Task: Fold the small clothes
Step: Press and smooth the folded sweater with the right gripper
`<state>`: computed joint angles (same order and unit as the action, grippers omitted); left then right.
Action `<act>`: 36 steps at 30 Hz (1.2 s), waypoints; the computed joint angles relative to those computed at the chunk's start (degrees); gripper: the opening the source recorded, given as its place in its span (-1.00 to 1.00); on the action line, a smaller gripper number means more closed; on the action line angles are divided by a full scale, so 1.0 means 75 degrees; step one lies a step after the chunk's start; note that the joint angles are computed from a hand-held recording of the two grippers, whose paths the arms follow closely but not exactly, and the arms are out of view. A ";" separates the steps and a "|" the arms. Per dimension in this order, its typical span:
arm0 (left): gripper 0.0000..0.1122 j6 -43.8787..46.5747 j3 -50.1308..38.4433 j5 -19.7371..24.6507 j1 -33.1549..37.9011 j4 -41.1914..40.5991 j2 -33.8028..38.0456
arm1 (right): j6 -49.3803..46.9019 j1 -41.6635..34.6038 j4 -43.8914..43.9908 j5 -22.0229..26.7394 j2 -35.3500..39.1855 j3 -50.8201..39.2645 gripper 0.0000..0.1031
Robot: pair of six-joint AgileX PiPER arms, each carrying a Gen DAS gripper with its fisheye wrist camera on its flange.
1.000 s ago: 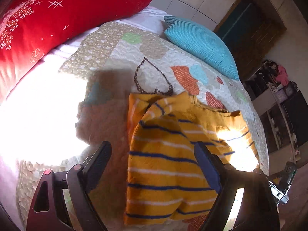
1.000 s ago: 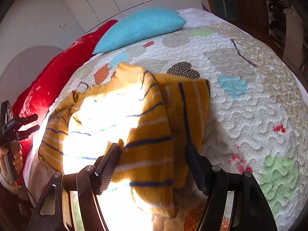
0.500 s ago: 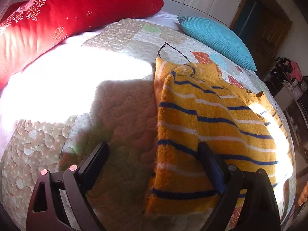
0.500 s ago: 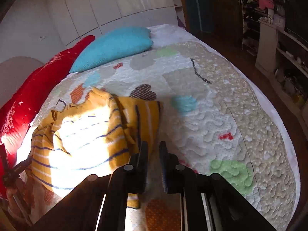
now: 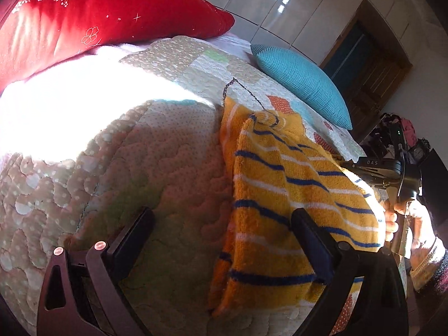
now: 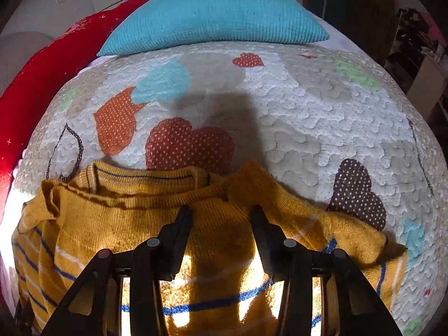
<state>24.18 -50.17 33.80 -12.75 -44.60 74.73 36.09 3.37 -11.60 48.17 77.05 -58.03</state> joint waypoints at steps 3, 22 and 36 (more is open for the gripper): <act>0.75 0.0997 0.0186 0.0315 0.0469 -0.1160 -0.0052 | 0.0193 0.0778 0.0120 -0.0130 -0.0741 -0.0234 -0.13; 0.75 0.2437 0.0359 0.2474 0.2663 -0.2877 -0.0391 | -0.0235 0.3430 -0.0358 0.2218 0.5628 -0.7236 -0.44; 0.75 0.1733 0.0263 0.2500 0.2702 -0.2251 -0.0324 | 0.1425 0.4232 -0.1464 0.1546 0.1506 -0.3191 0.14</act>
